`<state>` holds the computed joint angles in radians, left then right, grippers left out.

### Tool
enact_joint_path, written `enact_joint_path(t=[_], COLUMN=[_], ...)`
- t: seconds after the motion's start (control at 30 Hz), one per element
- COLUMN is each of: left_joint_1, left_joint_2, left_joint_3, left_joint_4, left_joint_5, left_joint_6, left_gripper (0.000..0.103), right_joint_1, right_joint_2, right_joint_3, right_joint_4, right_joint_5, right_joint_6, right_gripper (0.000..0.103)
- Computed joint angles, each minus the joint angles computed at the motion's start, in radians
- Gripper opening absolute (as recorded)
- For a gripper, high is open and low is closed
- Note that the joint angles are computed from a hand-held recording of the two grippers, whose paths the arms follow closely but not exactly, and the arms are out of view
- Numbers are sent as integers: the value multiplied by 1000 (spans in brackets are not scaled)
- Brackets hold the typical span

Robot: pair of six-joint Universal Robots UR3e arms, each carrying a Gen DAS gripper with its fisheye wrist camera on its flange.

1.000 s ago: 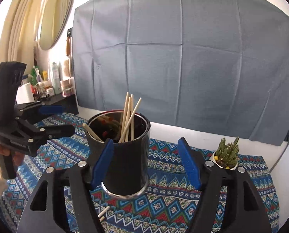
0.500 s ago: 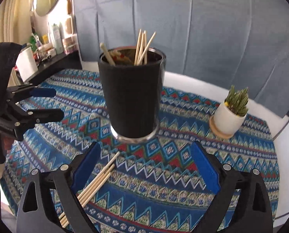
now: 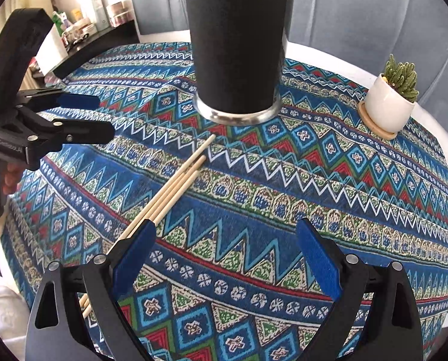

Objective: Organize utensils
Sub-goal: 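Lower the right gripper onto another wooden stick and grasp it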

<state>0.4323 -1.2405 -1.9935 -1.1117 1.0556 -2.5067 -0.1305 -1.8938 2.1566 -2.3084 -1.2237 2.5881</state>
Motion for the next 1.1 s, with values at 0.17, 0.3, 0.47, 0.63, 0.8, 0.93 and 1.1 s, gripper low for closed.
enact_joint_path(t=[0.17,0.3,0.47,0.63,0.8,0.93,1.1], left_joint_1=[-58,-118,-197,-243,-263,-286,-295], left_joint_2=[10,5,-34,-61,-81,-88,-77], left_joint_3=[-38,-62,-75,-78,-86,-111,-145], left_joint_4=[36,89,152,183,198,259,308], left_joint_5=[40,82,147,176,198,215,217], left_joint_6=[-10,-38,-67,-88,-99,-116,-141], left_gripper=[97,97,97,97,97,97,97], right_joint_1=[15,37,77,117,141,122,100], right_joint_2=[-62,-98,-108,-101,-86,-101,-148], right_joint_3=[53,89,117,131,156,182,218], right_joint_4=[27,16,-6,-48,-104,-129,-144], right_joint_5=[-5,-4,-17,-35,-64,-58,-66], right_joint_6=[-40,-49,-47,-20,1,1,-24], right_gripper=[90,90,90,91,93,95,95])
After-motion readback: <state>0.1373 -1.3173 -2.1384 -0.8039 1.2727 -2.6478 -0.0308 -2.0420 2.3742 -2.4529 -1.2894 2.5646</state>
